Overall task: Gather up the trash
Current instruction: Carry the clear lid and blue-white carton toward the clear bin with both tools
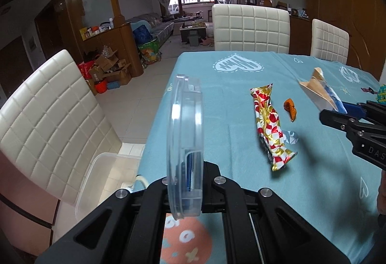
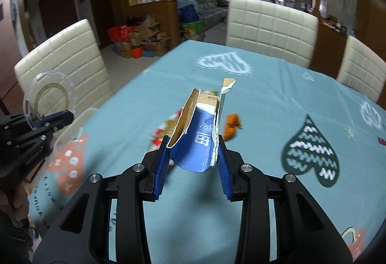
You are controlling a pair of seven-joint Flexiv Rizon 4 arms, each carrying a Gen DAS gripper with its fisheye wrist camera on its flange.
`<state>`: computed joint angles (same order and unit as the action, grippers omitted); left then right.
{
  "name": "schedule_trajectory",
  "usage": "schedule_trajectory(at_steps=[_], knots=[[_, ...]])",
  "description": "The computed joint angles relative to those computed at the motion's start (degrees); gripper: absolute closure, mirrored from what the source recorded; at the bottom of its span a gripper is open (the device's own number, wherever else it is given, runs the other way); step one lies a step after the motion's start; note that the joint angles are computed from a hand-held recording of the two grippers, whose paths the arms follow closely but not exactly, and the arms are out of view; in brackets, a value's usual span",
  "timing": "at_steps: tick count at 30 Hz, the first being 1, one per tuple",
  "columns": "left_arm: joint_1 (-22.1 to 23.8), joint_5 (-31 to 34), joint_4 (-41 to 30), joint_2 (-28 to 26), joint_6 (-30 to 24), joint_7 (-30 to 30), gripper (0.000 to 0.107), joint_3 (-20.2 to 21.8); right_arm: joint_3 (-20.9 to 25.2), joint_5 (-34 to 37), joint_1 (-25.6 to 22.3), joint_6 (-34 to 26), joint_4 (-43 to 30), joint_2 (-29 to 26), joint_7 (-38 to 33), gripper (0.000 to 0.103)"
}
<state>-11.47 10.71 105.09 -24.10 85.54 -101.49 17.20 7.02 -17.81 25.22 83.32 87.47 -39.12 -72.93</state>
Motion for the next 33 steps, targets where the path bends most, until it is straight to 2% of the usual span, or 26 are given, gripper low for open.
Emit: schedule_trajectory(at_steps=[10,18,25,27,28,30,33], knots=[[0.7,3.22,5.89,3.48,1.72,-4.96,0.103,6.44,3.85,-1.9,4.57,-4.88,-7.32,-4.24,-5.89,0.065],[1.78,7.57,5.38,3.08,0.64,-10.41,0.103,11.25,4.73,-1.66,8.98,-10.58,-17.47,-10.2,-12.08,0.065],[3.99,9.71,3.7,1.02,0.23,-12.83,0.102,12.11,3.84,-0.38,12.21,-14.04,-25.31,-14.65,-15.78,0.065],[6.06,8.82,3.83,0.68,1.33,-12.03,0.102,10.44,4.07,0.11,12.53,-15.38,-27.72,-16.03,-17.04,0.064],[8.47,7.14,4.3,0.8,1.88,-10.3,0.101,7.91,4.15,0.46,12.63,-16.06,-28.76,-16.6,-17.61,0.064],[10.83,4.28,4.73,0.73,1.74,-8.01,0.101,5.44,4.37,1.24,12.92,-17.91,-31.41,-18.08,-18.7,0.064],[11.26,1.92,5.06,-0.05,2.03,-6.94,0.1,5.43,5.28,3.03,13.02,-19.82,-34.22,-19.66,-20.97,0.064]])
